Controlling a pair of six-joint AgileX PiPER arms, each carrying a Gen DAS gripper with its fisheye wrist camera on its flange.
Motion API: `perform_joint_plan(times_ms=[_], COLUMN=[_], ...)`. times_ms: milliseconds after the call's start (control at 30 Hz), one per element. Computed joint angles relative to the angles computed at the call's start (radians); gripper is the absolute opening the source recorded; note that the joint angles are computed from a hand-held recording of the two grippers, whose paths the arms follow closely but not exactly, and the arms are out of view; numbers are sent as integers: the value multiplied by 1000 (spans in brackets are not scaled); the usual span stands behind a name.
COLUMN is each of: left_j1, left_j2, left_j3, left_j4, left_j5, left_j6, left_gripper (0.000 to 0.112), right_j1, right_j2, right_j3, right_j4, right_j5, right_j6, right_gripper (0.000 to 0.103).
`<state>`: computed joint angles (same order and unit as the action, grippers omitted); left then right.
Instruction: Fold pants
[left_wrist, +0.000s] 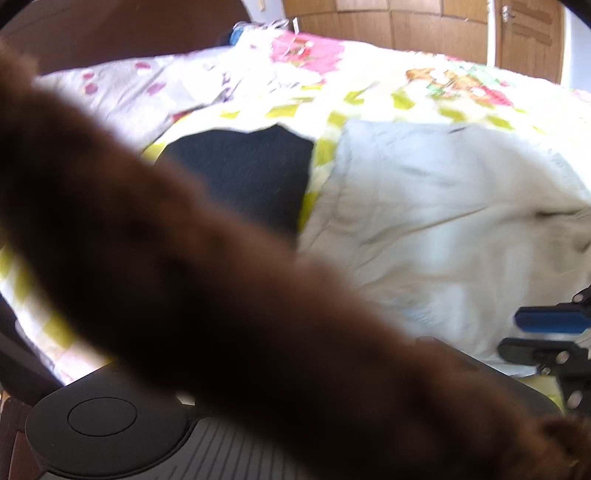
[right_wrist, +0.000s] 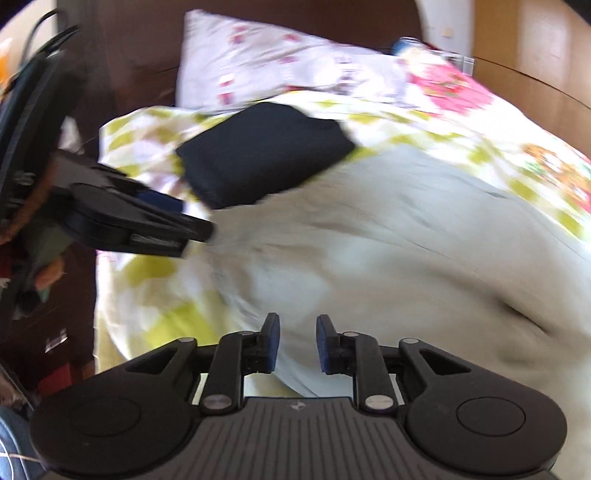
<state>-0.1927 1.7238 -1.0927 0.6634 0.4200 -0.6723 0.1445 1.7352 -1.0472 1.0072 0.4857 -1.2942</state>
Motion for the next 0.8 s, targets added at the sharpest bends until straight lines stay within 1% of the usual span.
perform_joint_plan(times_ms=[33,100,167,233,300,333,367,433,500,567,600,633,700,800], left_j1=[-25,-81,-158,-242,-315,-350,-379,-431,-479,-516,-528,-538,-553,-557], left_j2=[-4,15,53,115,190,232,270,345,420,493,521,552,606,663], left_j3=[-5,-39,-82,-144,-228,-280,-329,-431,-546,-659,-699,-742,-818,-910], left_j4=[-12,-91,-170,-209,-288,-359,-422,-503,-547,-576,-592,-605,-625,-669], left_j5=[-10,-32,-52,-66,-59,-52,-43,-16,31,77,88,100,133,175], left_j6=[3,58,119,153,217,274,327,406,462,506,530,551,577,635], left_gripper=[38,38,38,38,38,38,39,39,39,40,41,43,43,46], right_j1=[-49,-163,-293,-447,-587,-670,-733,-845,-923,-974,-997,-1005,-1012,-1008], right_j2=[-16,-46,-71,-80,-72,-57,-40,12,78,149,187,219,272,312], right_j3=[20,54,81,76,54,26,0,-64,-139,-215,-253,-290,-347,-394], right_j4=[-10,-46,-74,-116,-147,-162,-168,-178,-196,-207,-206,-208,-185,-142], right_j5=[-6,-17,-21,-3,17,36,50,62,71,104,127,146,174,173], right_j6=[18,70,104,153,204,238,264,331,422,489,512,539,573,592], right_gripper=[36,36,37,38,39,40,41,44,45,46,46,46,47,52])
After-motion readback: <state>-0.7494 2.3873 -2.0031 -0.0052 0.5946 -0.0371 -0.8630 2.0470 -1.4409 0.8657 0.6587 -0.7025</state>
